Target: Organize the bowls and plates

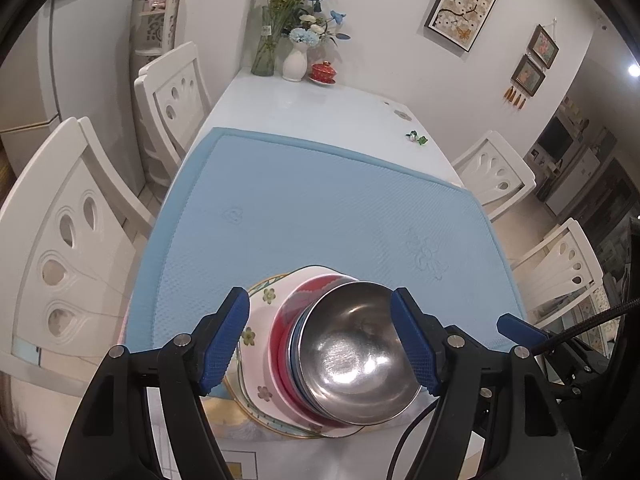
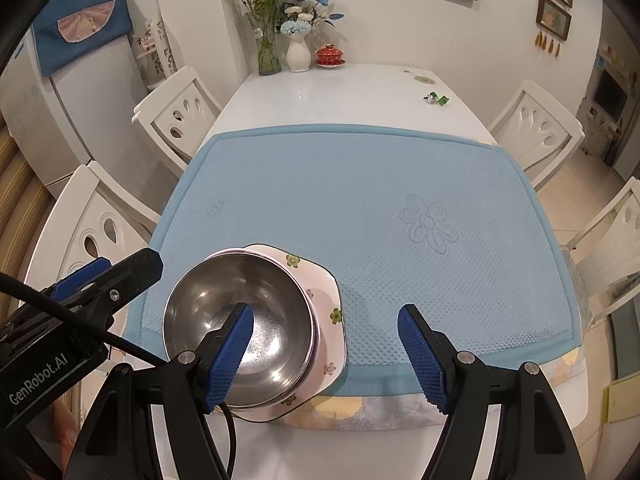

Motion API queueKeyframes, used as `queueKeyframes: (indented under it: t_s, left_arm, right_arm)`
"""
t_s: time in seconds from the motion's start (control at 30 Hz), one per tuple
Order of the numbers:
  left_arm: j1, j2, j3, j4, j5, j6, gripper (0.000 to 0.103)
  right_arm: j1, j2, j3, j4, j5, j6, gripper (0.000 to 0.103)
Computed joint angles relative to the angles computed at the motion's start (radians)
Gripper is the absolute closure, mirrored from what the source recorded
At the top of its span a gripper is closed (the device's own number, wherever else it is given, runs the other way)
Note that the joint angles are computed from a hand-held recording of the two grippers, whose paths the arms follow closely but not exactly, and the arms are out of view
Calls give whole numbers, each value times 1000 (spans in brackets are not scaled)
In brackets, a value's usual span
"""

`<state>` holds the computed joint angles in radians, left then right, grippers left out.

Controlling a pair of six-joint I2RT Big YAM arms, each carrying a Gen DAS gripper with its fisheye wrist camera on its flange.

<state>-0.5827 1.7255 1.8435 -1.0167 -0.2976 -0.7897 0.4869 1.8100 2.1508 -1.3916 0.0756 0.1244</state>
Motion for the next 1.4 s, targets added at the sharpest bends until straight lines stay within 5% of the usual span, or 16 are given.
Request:
queueKeyframes:
  t_s: [0.47,0.77,1.4]
  left_arm:
    - [-2,5,9,-14,-13,4,32]
    - [-30,19,50,-57,-139,36,32]
    - [-49,48,119,-134,-277,32,32]
  right_arm:
    - [0,5,6,-5,-12,2,30]
    - [5,-4,-2,8,-10,-3,30]
    - [3,-3,-1,-2,6,6,30]
